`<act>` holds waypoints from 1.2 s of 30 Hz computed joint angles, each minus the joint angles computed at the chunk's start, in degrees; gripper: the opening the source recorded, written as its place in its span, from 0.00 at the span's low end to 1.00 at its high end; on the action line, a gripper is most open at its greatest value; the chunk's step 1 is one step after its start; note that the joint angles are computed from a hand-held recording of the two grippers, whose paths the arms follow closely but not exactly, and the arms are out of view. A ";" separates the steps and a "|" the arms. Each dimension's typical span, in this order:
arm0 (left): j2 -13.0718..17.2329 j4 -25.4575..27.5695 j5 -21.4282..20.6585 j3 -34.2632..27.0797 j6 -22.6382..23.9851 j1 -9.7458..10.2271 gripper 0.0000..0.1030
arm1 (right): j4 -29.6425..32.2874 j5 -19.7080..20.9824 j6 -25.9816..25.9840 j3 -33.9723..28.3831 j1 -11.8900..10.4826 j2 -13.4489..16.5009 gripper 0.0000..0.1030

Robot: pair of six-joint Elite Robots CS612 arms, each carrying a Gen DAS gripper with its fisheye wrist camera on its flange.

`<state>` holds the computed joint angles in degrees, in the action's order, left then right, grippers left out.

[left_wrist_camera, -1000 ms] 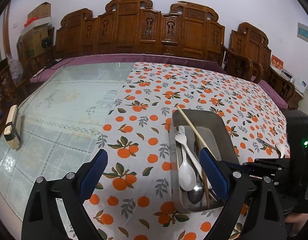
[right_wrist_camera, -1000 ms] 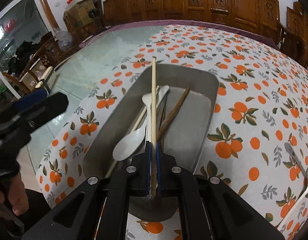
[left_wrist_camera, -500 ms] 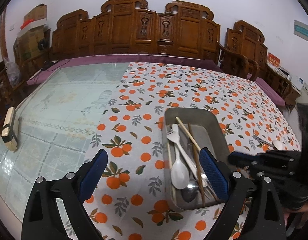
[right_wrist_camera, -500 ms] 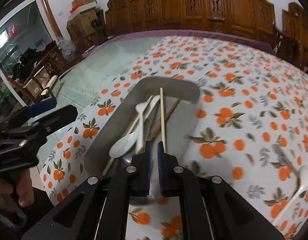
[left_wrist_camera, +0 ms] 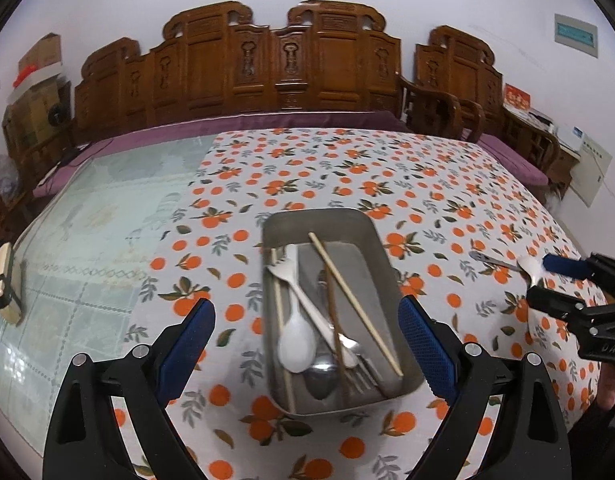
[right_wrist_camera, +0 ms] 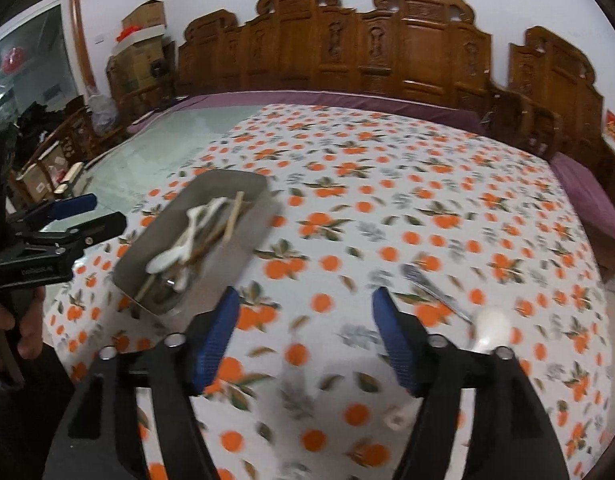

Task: Organize utensils
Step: 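Grasp the white plastic ladle spoon with the right gripper and lift it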

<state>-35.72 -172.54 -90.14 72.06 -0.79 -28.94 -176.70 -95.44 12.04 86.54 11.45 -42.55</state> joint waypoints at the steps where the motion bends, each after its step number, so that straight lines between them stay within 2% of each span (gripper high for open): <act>1: -0.04 0.02 -0.19 0.08 0.09 -0.14 0.86 | -0.27 -0.64 0.06 0.94 -0.21 -0.43 0.74; 3: -0.12 0.09 -0.80 0.28 0.21 -0.43 0.86 | -0.61 -1.91 0.39 2.64 -0.60 -1.21 0.75; 6: -0.12 0.20 -2.52 0.38 0.51 -0.79 0.92 | -0.58 -3.47 1.02 5.02 -1.28 -2.15 0.75; 10: -0.16 -1.11 -3.92 0.89 1.31 -1.35 0.92 | 0.31 -5.47 1.89 7.42 -2.24 -2.76 0.75; 18: -0.09 -1.33 -4.44 1.24 2.08 -2.30 0.92 | 2.62 -2.96 7.41 7.84 -4.28 -1.62 0.75; 22: -0.08 -1.52 -4.51 1.44 2.42 -2.63 0.92 | 4.55 -2.31 9.45 5.88 -4.82 -0.12 0.69; 26: -0.14 -2.25 -4.35 1.83 3.00 -3.01 0.92 | 7.37 -2.86 10.81 3.42 -4.97 1.44 0.59; 30: -0.20 -2.59 -3.91 2.28 3.64 -3.41 0.92 | 10.06 -6.54 11.47 1.50 -4.35 2.42 0.51; 32: -0.24 -2.50 -3.72 2.44 3.84 -3.60 0.92 | 10.97 -7.78 11.26 1.08 -4.09 2.52 0.35; 36: -0.64 -2.74 -2.60 3.41 4.71 -4.25 0.92 | 11.82 -7.19 11.62 2.02 -4.22 1.70 0.16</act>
<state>-36.36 -175.27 -92.75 75.47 3.92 -33.19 -164.88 -102.63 23.66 88.55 7.23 -40.85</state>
